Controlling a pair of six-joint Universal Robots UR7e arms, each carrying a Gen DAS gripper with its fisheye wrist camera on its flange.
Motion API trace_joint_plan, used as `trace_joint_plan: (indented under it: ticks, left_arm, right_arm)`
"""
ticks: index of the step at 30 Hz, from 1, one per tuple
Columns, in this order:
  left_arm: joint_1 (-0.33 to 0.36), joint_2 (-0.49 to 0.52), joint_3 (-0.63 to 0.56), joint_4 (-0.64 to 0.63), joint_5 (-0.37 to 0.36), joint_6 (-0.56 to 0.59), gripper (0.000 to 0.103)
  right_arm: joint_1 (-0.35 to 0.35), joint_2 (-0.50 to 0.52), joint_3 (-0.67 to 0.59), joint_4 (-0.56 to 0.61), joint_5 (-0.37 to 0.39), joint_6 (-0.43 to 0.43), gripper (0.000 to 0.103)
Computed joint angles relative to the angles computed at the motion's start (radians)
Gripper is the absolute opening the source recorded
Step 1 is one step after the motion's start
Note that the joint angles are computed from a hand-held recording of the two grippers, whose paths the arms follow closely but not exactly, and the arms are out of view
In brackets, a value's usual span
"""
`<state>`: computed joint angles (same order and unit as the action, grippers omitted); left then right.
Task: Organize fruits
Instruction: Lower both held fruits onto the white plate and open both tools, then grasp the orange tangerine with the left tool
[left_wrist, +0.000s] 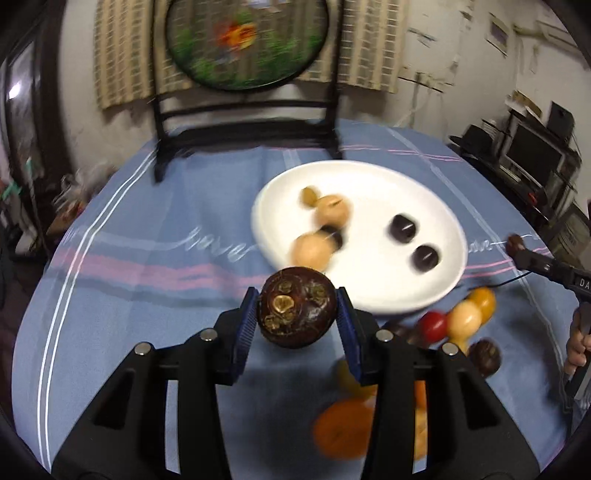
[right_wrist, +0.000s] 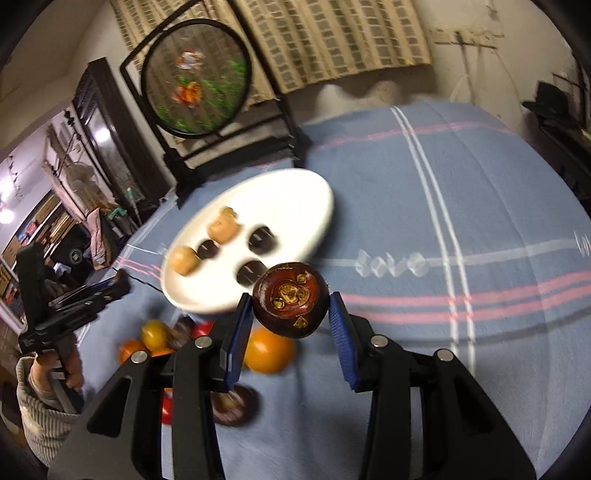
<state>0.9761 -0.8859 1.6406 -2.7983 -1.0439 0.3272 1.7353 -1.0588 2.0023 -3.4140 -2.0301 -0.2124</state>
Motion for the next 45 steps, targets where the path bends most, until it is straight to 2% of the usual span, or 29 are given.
trace_joint_plan:
  ticks: [5,12,13,14,16,17,19,25,27,29,34,40,42,45]
  left_arm:
    - [-0.030,0.089,-0.075,0.046,-0.023,0.025,0.043]
    - [-0.018,0.168,-0.158,0.102,-0.020,0.027,0.045]
    - [-0.013,0.171,-0.164,0.113,-0.024,0.021,0.055]
    - [-0.010,0.170,-0.164,0.115,-0.028,0.017,0.064]
    - [-0.005,0.168,-0.171,0.122,-0.047,0.004,0.067]
    - [-0.004,0.161,-0.165,0.115,-0.052,0.003,0.069]
    - [-0.005,0.152,-0.154,0.097,-0.050,0.008,0.071]
    - [-0.005,0.115,-0.107,0.039,-0.035,0.022,0.076]
    - [0.001,0.087,-0.071,0.012,-0.035,0.018,0.079]
    - [0.006,0.057,-0.033,-0.014,-0.033,0.014,0.085]
    - [0.021,-0.021,0.078,-0.102,0.003,-0.002,0.091]
    - [0.040,-0.111,0.196,-0.132,0.029,-0.021,0.096]
    - [0.049,-0.133,0.211,-0.126,0.001,-0.035,0.097]
    - [0.068,-0.155,0.209,-0.096,-0.092,-0.050,0.097]
  right_arm:
    - [0.028,0.083,-0.149,0.075,-0.024,-0.044,0.043]
    - [0.006,0.186,-0.289,0.104,-0.086,-0.089,0.043]
    - [-0.001,0.190,-0.297,0.110,-0.083,-0.085,0.048]
    - [-0.004,0.189,-0.301,0.126,-0.082,-0.079,0.070]
    - [-0.002,0.193,-0.302,0.086,-0.097,-0.090,0.087]
    - [-0.002,0.192,-0.292,0.038,-0.080,-0.113,0.087]
    - [0.002,0.182,-0.278,0.013,-0.065,-0.122,0.087]
    - [0.008,0.139,-0.228,0.015,-0.032,-0.074,0.088]
    - [0.007,0.120,-0.192,-0.004,-0.025,-0.056,0.091]
    - [0.007,0.095,-0.139,-0.041,-0.028,-0.031,0.096]
    - [-0.010,0.026,0.000,-0.123,0.013,0.063,0.101]
    - [-0.032,-0.047,0.113,-0.153,0.045,0.166,0.101]
    - [-0.040,-0.060,0.132,-0.159,0.059,0.191,0.102]
    - [-0.047,-0.068,0.135,-0.146,0.065,0.210,0.102]
